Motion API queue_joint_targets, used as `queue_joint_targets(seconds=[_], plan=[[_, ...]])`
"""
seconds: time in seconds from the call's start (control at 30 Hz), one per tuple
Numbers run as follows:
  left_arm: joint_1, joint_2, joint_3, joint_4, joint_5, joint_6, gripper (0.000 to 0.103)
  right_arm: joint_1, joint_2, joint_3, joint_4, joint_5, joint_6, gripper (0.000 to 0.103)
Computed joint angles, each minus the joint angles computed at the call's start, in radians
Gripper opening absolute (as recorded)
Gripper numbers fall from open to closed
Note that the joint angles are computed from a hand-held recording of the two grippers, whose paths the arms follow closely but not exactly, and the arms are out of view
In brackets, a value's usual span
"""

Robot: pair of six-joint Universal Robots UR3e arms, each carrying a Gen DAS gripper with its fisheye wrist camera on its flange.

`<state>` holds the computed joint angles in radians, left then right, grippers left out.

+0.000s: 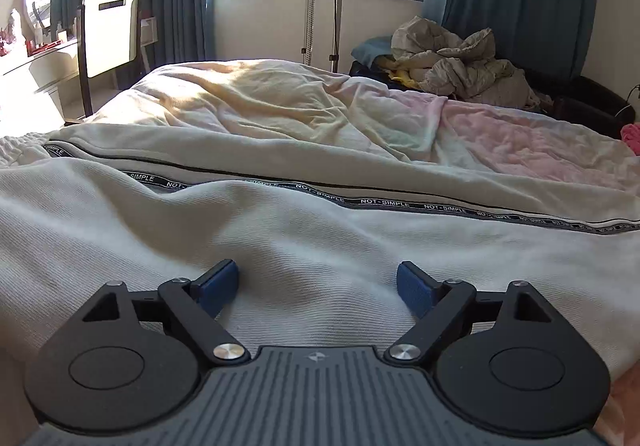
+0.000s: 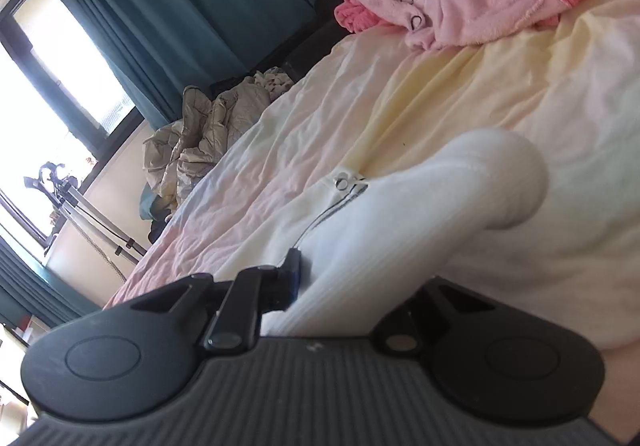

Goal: Fold clothes

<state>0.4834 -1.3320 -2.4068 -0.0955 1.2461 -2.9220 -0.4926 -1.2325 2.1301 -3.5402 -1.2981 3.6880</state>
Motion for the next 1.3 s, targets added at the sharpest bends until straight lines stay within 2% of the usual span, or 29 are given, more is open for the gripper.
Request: queue_joint_targets(seconds=[0.1,0.23,0.33,0.43,0.57,0.63,0.8,0.9,1.0,1.07,1.17,1.23,1.3], plan=[[0.016,0.012,0.009,-0.027,-0.023,0.011,0.089,0.115,-0.019,-0.057,-0.024,-0.141,-0.083,0.014],[0.066,0.06,-0.008,-0.045,-0.069,0.012,0.089,0.326,-0.028,-0.208,0.063,-0.415,-0.219,0.013],[0.137,0.125,-0.017,-0.106,-0.142,0.006,0.088,0.515,0.041,-0.352,0.033,-0.595,-0.434,0.012],[0.222,0.203,-0.03,-0.17,-0.236,-0.001,0.088,0.653,0.116,-0.472,0.004,-0.683,-0.55,0.011],[0.325,0.276,-0.059,-0.182,-0.327,-0.027,0.089,0.847,0.255,-0.674,0.021,-0.754,-0.671,0.01],[0.386,0.306,-0.052,-0.244,-0.391,-0.045,0.088,0.949,0.349,-0.787,0.052,-0.816,-0.749,0.009],[0.554,0.403,-0.08,-0.344,-0.573,-0.059,0.088,1.142,0.553,-0.954,0.109,-0.853,-0.862,0.009],[0.594,0.398,-0.081,-0.393,-0.641,-0.029,0.088,1.216,0.618,-0.969,0.19,-0.817,-0.89,0.01],[0.611,0.375,-0.08,-0.434,-0.7,-0.007,0.088,1.246,0.655,-0.964,0.189,-0.825,-0.912,0.01],[0.619,0.364,-0.09,-0.435,-0.743,-0.002,0.088,1.229,0.613,-0.926,0.202,-0.792,-0.88,0.01],[0.616,0.368,-0.099,-0.453,-0.772,0.033,0.088,1.188,0.518,-0.829,0.242,-0.679,-0.87,0.018],[0.61,0.382,-0.103,-0.482,-0.782,0.069,0.088,1.164,0.441,-0.743,0.262,-0.59,-0.887,0.026],[0.578,0.377,-0.117,-0.432,-0.751,0.075,0.088,1.146,0.354,-0.643,0.277,-0.497,-0.916,0.037]])
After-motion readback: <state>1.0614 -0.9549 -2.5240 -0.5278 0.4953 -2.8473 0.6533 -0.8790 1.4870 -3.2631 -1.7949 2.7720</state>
